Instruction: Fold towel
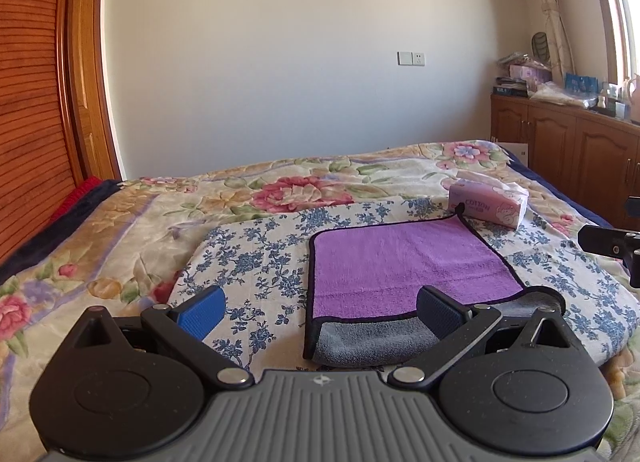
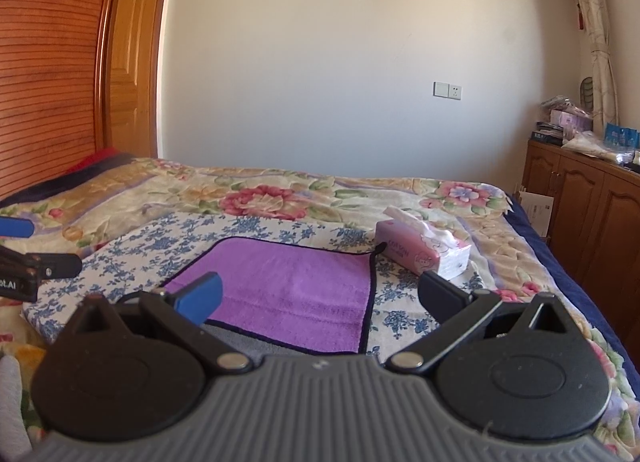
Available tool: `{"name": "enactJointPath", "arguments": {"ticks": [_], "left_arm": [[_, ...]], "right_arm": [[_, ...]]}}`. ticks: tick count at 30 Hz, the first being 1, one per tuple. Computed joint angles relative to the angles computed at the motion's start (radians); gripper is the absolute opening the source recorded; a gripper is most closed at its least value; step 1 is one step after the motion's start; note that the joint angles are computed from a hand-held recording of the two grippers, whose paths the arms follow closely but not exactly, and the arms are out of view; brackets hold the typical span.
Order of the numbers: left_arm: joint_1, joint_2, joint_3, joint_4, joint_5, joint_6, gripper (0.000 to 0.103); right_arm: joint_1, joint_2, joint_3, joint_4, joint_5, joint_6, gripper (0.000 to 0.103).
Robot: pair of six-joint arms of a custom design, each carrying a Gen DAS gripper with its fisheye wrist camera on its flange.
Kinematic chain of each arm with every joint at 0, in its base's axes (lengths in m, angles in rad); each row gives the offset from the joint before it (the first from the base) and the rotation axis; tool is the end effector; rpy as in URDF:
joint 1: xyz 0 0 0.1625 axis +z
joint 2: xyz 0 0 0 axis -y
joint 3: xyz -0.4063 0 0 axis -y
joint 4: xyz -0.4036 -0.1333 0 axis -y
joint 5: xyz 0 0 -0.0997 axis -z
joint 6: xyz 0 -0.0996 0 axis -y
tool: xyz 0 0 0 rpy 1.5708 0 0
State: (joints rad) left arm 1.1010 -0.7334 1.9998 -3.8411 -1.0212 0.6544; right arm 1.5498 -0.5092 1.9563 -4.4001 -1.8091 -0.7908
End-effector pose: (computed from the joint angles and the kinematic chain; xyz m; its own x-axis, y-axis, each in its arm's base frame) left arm -0.0828 -0.5725 0.0879 -0.6136 0.2860 -0.7360 0.7771 0.3841 -0.4986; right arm 0.0989 -0.5205 0.0398 -0.6826 0.0441 0.7294 -0.6844 0.3111 -0.6593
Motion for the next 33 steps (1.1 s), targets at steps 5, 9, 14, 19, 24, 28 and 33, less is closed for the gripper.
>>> {"name": "enactJointPath", "arguments": {"ticks": [5, 9, 14, 19, 24, 28, 33], "left_arm": [[0.025, 0.015, -0.043, 0.056, -0.015, -0.012, 0.103], [0.045, 0.027, -0.082, 0.117, -0.028, -0.022, 0.103], [0.072, 0.04, -0.129, 0.193, -0.054, -0.031, 0.102], [0.093, 0.052, -0.169, 0.257, -0.071, -0.045, 0.1], [0.108, 0.065, -0.208, 0.322, -0.077, -0.047, 0.096], [0.122, 0.074, -0.241, 0.377, -0.087, -0.063, 0.09], [0.136, 0.079, -0.275, 0.444, -0.105, -0.086, 0.076]], "right_arm": [[-0.004, -0.002, -0.021, 0.065, 0.005, -0.005, 0.103], [-0.006, -0.005, -0.042, 0.124, -0.001, -0.01, 0.103], [-0.013, -0.008, -0.065, 0.195, -0.013, -0.011, 0.103], [-0.022, -0.011, -0.089, 0.255, -0.021, -0.005, 0.103], [-0.028, -0.012, -0.111, 0.308, -0.041, 0.0, 0.103], [-0.034, -0.014, -0.125, 0.349, -0.057, 0.008, 0.103], [-0.038, -0.023, -0.139, 0.421, -0.09, 0.031, 0.103]]}}
